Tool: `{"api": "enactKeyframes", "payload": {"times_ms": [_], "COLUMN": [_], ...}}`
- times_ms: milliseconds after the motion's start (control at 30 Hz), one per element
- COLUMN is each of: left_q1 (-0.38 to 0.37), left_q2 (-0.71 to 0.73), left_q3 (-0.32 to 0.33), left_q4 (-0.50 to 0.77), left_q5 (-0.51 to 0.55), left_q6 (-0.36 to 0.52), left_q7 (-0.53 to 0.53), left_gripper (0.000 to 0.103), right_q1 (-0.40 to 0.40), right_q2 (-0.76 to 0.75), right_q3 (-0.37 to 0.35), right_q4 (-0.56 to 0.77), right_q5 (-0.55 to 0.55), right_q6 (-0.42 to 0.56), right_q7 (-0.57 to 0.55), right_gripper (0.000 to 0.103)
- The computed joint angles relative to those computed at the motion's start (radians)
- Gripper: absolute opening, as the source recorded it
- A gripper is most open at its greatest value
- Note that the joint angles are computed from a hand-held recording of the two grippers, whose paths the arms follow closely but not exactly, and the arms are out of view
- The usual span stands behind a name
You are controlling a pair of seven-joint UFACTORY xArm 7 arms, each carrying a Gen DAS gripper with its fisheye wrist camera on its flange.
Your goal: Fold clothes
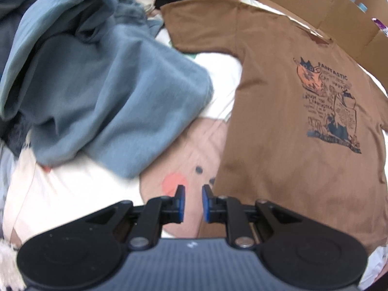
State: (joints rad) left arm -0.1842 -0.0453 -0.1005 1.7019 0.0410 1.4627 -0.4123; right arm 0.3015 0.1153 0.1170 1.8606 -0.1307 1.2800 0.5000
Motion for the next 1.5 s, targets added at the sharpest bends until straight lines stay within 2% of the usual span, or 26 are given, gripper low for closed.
{"api": "enactKeyframes", "payload": {"times_ms": [133,467,700,933,967,1000,1200,1333,1500], "left_q1": [0.009,0.023,0.025,0.04,0.04,0.04,0.037,0.037,0.039], "left_q2": [-0.045,-0.115,-0.126,-0.166,-0.167,-0.166,-0.154,-0.152,-0.155], "left_q3": [0.007,0.013,0.016,0.028,0.027,0.027,0.02,0.017,0.01], "left_q4": [-0.063,-0.243,-0.293,-0.352,-0.353,-0.35,-0.291,-0.254,-0.222], "left_q5": [-0.016,-0.12,-0.179,-0.244,-0.242,-0.24,-0.205,-0.182,-0.14], "left_q6": [0.006,0.011,0.044,0.019,0.021,0.026,0.082,0.116,0.127], "left_q7": [-0.006,-0.028,-0.069,-0.158,-0.163,-0.167,-0.161,-0.164,-0.186], "left_gripper": [0.017,0.015,0.02,0.02,0.012,0.01,0.008,0.008,0.007], "right_q1": [0.004,-0.03,-0.055,-0.084,-0.087,-0.09,-0.096,-0.088,-0.087], "right_q2": [-0.084,-0.184,-0.224,-0.268,-0.274,-0.279,-0.293,-0.291,-0.325], "right_q3": [0.009,0.022,0.022,0.007,0.005,0.003,-0.003,0.0,-0.004], "right_q4": [-0.127,-0.306,-0.391,-0.464,-0.473,-0.482,-0.532,-0.556,-0.601], "right_q5": [-0.018,0.011,0.049,0.113,0.124,0.135,0.201,0.244,0.3], "right_q6": [-0.015,0.042,0.052,0.027,0.021,0.015,-0.022,-0.009,-0.027], "right_q7": [0.053,0.127,0.16,0.223,0.222,0.217,0.183,0.155,0.169], "right_gripper": [0.044,0.044,0.044,0.044,0.044,0.044,0.044,0.044,0.044]}}
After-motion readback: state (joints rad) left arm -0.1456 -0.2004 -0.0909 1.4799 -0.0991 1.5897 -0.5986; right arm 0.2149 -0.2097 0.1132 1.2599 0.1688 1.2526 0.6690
